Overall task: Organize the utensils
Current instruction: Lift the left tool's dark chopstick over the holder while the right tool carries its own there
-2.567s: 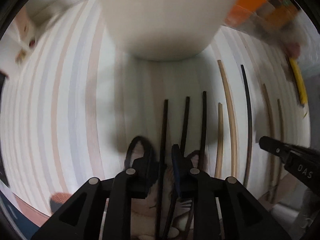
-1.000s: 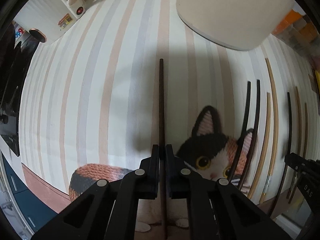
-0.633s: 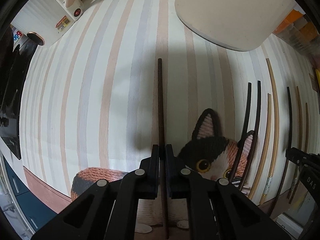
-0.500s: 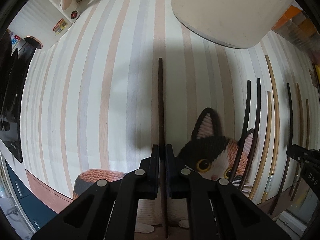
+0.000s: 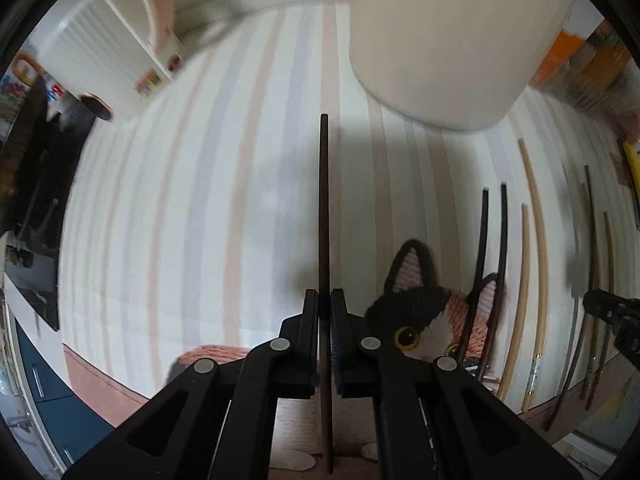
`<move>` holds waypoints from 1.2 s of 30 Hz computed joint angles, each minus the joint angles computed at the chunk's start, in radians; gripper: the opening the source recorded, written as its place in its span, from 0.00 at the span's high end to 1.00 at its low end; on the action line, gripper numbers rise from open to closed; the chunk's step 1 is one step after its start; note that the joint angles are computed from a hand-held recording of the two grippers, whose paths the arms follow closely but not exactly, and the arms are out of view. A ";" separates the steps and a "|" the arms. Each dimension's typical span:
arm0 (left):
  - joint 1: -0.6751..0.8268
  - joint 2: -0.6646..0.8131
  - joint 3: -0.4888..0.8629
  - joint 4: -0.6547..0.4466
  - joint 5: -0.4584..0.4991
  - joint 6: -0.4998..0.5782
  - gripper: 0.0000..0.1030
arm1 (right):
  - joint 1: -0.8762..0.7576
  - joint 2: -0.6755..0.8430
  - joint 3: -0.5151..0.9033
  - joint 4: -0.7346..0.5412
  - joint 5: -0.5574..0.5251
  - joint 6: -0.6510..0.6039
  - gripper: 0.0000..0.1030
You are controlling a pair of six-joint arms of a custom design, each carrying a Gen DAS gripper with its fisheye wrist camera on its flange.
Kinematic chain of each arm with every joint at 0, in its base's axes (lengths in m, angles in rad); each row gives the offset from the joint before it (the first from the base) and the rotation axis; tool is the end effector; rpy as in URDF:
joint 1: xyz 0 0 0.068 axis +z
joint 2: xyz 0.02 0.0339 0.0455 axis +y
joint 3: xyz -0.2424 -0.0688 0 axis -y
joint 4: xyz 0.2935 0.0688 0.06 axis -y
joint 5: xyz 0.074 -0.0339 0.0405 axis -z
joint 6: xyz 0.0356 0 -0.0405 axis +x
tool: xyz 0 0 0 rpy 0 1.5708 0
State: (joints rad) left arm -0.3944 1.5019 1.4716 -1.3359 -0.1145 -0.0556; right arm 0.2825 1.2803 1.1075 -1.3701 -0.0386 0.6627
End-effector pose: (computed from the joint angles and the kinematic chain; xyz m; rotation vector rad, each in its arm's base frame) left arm 0.2977 -0.1195 0.2993 0.4746 2.8765 0.0961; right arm 0.2427 0.0719 0.2449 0.5913 3.0772 0.0738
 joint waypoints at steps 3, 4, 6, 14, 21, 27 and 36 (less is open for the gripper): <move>0.009 -0.039 0.017 -0.001 0.004 -0.010 0.97 | -0.003 -0.039 0.027 -0.007 0.040 -0.001 0.94; 0.009 -0.055 0.025 0.000 -0.001 -0.014 0.97 | -0.003 -0.047 0.040 -0.011 0.055 -0.002 0.94; 0.013 -0.074 0.039 -0.004 0.003 -0.023 0.97 | -0.003 -0.061 0.061 -0.015 0.077 -0.006 0.94; -0.004 -0.127 0.109 -0.019 -0.009 -0.057 0.97 | 0.025 -0.080 0.139 -0.022 0.172 -0.001 0.94; -0.034 -0.147 0.145 0.008 -0.041 -0.038 0.97 | 0.064 -0.109 0.216 -0.051 0.228 0.032 0.94; -0.045 -0.137 0.218 0.007 -0.054 -0.049 0.97 | 0.080 -0.093 0.318 -0.062 0.279 0.024 0.94; -0.036 -0.057 0.475 -0.047 -0.001 -0.095 0.97 | 0.078 -0.044 0.490 -0.075 0.281 -0.001 0.94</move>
State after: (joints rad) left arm -0.4309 1.4453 1.9470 -1.3826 -0.1156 -0.1510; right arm 0.3608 1.2362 1.5974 -1.4447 0.2425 0.6619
